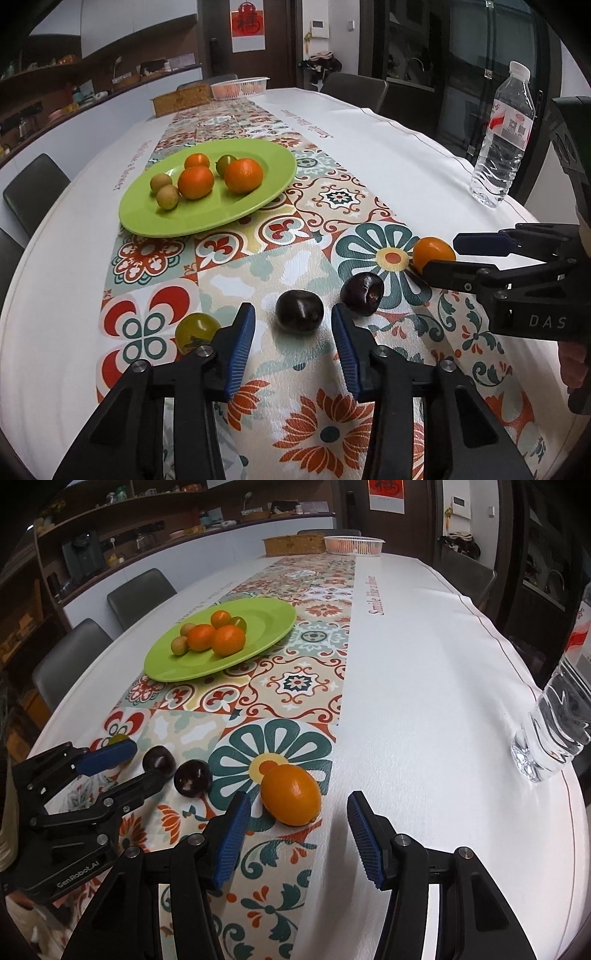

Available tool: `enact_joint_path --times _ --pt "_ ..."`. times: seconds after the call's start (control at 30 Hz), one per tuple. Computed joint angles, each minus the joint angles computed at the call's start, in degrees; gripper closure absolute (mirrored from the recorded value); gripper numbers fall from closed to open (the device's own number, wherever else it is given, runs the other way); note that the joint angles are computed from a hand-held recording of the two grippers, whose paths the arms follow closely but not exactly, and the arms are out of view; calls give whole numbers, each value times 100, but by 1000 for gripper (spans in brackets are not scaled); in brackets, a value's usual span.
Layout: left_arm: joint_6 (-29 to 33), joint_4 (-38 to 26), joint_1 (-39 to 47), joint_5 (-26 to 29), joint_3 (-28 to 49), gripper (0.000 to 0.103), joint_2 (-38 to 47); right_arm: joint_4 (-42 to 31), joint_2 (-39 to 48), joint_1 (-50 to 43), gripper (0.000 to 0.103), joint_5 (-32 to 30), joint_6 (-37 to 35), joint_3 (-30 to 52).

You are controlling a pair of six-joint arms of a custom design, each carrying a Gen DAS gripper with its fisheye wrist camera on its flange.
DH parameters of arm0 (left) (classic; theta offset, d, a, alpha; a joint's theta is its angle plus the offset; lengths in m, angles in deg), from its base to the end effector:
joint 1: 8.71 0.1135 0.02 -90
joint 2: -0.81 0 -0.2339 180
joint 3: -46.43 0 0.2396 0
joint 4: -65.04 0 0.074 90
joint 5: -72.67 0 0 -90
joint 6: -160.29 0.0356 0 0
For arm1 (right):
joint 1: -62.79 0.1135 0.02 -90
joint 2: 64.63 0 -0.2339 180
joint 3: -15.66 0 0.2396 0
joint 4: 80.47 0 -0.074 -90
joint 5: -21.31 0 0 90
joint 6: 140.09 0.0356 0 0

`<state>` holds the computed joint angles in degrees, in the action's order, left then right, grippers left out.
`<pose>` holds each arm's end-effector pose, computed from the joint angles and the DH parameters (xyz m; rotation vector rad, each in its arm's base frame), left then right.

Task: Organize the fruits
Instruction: 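Grasp a dark purple plum with the left tool while the right tool grasps a mandarin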

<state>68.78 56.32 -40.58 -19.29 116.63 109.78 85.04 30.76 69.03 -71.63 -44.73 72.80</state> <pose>0.3037 -0.1874 0.1039 0.6160 2.3317 -0.2299 0.2945 0.0340 0.1108 -0.0408 2.4954 0.1487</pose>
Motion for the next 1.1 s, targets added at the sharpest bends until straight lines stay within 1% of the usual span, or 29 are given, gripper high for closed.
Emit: enact_joint_path --times 0.2,0.37,0.5,0.77,1.1 --pt "-13 -125 41 132 185 70 136 -4 123 4 49 3 -22 89" --pt "-39 -171 53 227 270 75 197 -31 232 -25 58 -64 -4 157" --pt "-97 -170 76 274 282 75 206 -20 227 -19 67 -155 -58 160" --pt "-158 -160 51 229 113 75 -13 18 75 33 67 -135 -117 49" --pt "-197 -125 2 134 -170 75 -534 -1 -407 132 67 -140 -129 -141"
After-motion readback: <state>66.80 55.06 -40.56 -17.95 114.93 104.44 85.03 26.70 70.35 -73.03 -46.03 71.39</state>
